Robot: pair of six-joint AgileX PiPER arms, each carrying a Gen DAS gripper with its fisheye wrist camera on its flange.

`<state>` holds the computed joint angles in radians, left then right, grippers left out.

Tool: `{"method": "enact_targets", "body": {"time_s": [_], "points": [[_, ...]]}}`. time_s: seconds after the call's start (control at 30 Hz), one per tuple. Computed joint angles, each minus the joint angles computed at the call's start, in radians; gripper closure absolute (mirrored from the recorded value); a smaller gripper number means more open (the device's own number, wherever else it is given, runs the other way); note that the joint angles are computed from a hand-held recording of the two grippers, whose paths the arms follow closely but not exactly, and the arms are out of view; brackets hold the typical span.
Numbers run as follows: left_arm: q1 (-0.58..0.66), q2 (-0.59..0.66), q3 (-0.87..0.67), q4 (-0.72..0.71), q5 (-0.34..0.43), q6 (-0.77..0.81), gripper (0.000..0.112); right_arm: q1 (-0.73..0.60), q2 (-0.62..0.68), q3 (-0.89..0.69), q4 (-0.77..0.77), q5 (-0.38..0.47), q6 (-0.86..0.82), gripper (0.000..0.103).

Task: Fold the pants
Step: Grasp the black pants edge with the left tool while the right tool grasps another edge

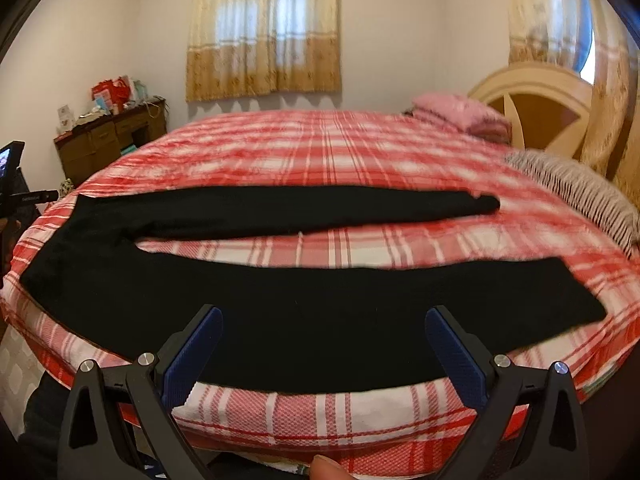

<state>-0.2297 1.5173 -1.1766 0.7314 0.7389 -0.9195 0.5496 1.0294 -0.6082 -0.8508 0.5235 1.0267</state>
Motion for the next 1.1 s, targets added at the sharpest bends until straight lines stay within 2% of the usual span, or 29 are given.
{"method": "enact_targets", "body": {"time_s": [0.03, 0.1, 0.17, 0.27, 0.37, 0.5, 0.6, 0.73, 0.77, 0.8, 0.83, 0.87, 0.9, 0.93, 1.0, 1.1], "points": [[0.021, 0.024, -0.024, -0.033, -0.005, 0.045, 0.01, -0.013, 0.007, 0.002, 0.007, -0.007, -0.005, 0.001], [0.07, 0.106, -0.102, -0.101, -0.01, 0.133, 0.022, -0.03, 0.022, 0.006, -0.007, -0.013, 0.013, 0.001], [0.117, 0.167, -0.165, -0.196, -0.023, 0.24, 0.023, -0.048, 0.034, 0.01, -0.008, -0.02, 0.018, 0.001], [0.149, 0.241, -0.247, -0.247, -0.005, 0.312, 0.029, -0.098, 0.059, 0.005, 0.011, -0.048, 0.0, 0.001], [0.203, 0.303, -0.31, -0.381, -0.009, 0.442, 0.029, -0.14, 0.084, -0.002, 0.018, -0.062, -0.018, 0.001], [0.247, 0.342, -0.335, -0.519, -0.018, 0.543, 0.036, -0.218, 0.131, -0.035, 0.085, -0.1, -0.115, 0.001], [0.251, 0.343, -0.324, -0.53, -0.045, 0.554, 0.039, -0.261, 0.167, -0.07, 0.12, -0.116, -0.177, 0.001], [0.265, 0.353, -0.341, -0.596, -0.057, 0.626, 0.057, -0.363, 0.21, -0.14, 0.344, -0.164, -0.434, 0.002], [0.275, 0.348, -0.335, -0.644, -0.068, 0.67, 0.066, -0.396, 0.225, -0.166, 0.419, -0.179, -0.521, 0.008], [0.281, 0.349, -0.338, -0.663, -0.07, 0.684, 0.07, -0.415, 0.24, -0.185, 0.455, -0.184, -0.568, 0.014], [0.286, 0.344, -0.33, -0.688, -0.083, 0.707, 0.072, -0.431, 0.26, -0.209, 0.482, -0.181, -0.611, 0.029], [0.297, 0.337, -0.317, -0.744, -0.102, 0.762, 0.082, -0.463, 0.3, -0.256, 0.545, -0.165, -0.694, 0.04], [0.308, 0.334, -0.308, -0.804, -0.111, 0.815, 0.091, -0.498, 0.33, -0.294, 0.633, -0.151, -0.793, 0.044], [0.31, 0.336, -0.307, -0.824, -0.114, 0.829, 0.092, -0.526, 0.351, -0.323, 0.699, -0.141, -0.862, 0.048], [0.305, 0.335, -0.302, -0.82, -0.121, 0.832, 0.095, -0.612, 0.419, -0.417, 0.852, -0.107, -0.998, 0.05], [0.286, 0.349, -0.32, -0.761, -0.107, 0.789, 0.095, -0.718, 0.536, -0.591, 1.002, -0.016, -1.121, 0.054]]}}
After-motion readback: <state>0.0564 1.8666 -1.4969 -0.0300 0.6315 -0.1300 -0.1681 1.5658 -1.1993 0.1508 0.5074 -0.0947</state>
